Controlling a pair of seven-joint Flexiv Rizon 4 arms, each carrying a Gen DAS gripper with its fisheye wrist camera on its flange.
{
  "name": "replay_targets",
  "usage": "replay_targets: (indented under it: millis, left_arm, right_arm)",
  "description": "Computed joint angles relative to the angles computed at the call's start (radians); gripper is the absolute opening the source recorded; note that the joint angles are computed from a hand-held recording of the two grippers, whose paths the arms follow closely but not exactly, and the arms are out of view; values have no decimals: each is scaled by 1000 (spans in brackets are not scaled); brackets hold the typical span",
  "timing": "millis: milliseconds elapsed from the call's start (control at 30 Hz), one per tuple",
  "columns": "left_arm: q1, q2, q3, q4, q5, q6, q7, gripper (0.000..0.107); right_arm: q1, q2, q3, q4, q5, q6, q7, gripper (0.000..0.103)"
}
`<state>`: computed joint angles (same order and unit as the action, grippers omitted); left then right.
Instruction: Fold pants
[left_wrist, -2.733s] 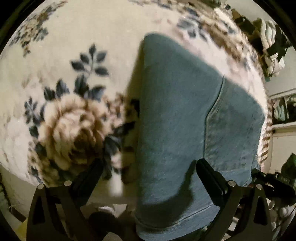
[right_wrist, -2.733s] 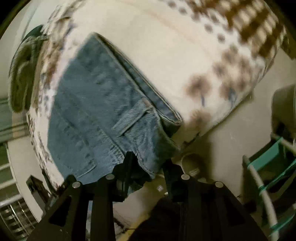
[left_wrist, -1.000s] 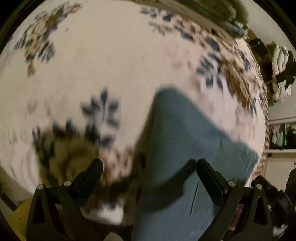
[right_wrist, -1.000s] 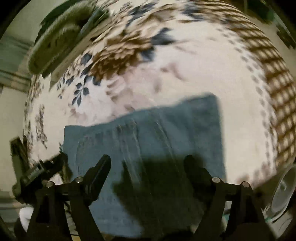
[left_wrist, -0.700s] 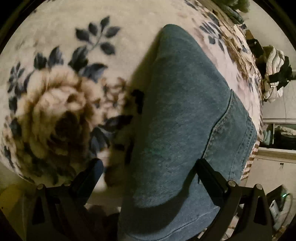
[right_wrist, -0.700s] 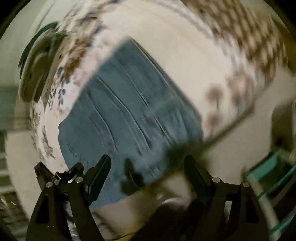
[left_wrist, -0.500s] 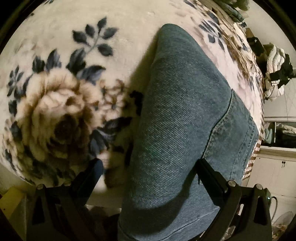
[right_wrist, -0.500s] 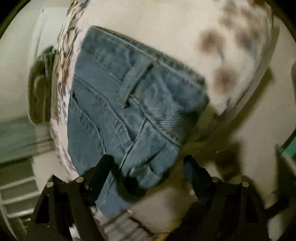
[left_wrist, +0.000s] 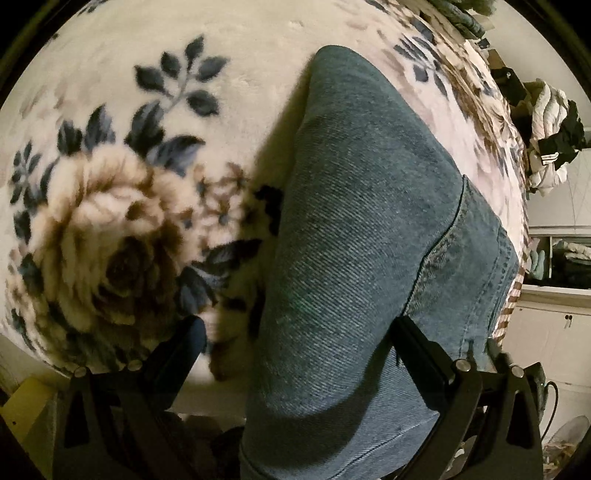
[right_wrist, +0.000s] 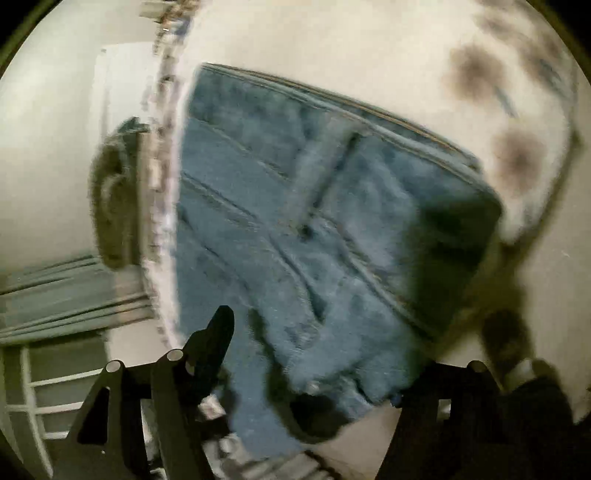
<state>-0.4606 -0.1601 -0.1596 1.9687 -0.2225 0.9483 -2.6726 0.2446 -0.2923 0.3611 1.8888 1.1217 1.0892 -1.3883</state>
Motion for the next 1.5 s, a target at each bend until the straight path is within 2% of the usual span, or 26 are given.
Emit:
replay_targets:
  millis: [100,167,267,367,467,500,533,600,633,733,767,900,1067,1200,1367,1400,1433,1500]
  left_arm:
    - [3,2,-3,14,-17,25,20,103]
    - [3,3,-3,22,-23,43,27,103]
    - [5,-1,-3,30,-28,78,45,103]
    - [3,-18,-1,25,-15,127,54,103]
    - [-6,-41,7,17,22,209,34,102]
    - [-10,-51,8,16,33,254,32,96]
    - [-14,-58,12,8,46,274,27,82]
    - [-29,-65,36,-34,104,221,-11,74]
    - [-37,-60,46,-35,125,224,-39,63]
    - [-41,-27,46,-19,152,237,-61,39]
    - [-41,-16,46,-21,165,229,-67,35]
    - [-28,44,36,-51,181,160,-72,30]
    - [18,124,26,-121,166,39,-46,29]
    - [73,143,23,-269,197,-92,-1,29]
    - [153,99,50,-430,181,-139,96,29]
    - [173,76,58,-463,162,-135,131,29]
    - [197,51,67,-497,136,-128,173,29]
    - [248,-15,79,-577,76,-121,277,29]
  right_arm:
    - [-26,-13,20,-41,116,2,-107,72]
    - [-20,-25,17,-58,135,8,-152,72]
    - [-5,-26,9,-43,124,36,-154,72]
    - [-35,-38,17,-52,225,33,-214,72]
    - [5,-58,5,-83,194,68,-174,72]
    - [15,-59,4,-84,170,80,-159,72]
    - [21,-58,5,-83,153,93,-147,71]
    - [35,-49,-2,-62,80,103,-87,49]
    - [57,-37,-17,-36,-3,104,-17,33]
    - [44,-6,3,-12,-59,97,19,27]
    - [48,8,4,-6,-87,93,39,26]
    - [66,63,-4,-20,-216,34,124,24]
    - [63,124,-23,-88,-264,-93,157,23]
    - [101,124,-50,-219,-336,-149,224,23]
    - [175,-27,-67,-530,-530,-164,377,23]
    - [156,-70,-30,-596,-578,-171,408,23]
    - [131,-136,34,-678,-673,-157,463,23]
    - [141,-276,107,-841,-899,-118,583,23]
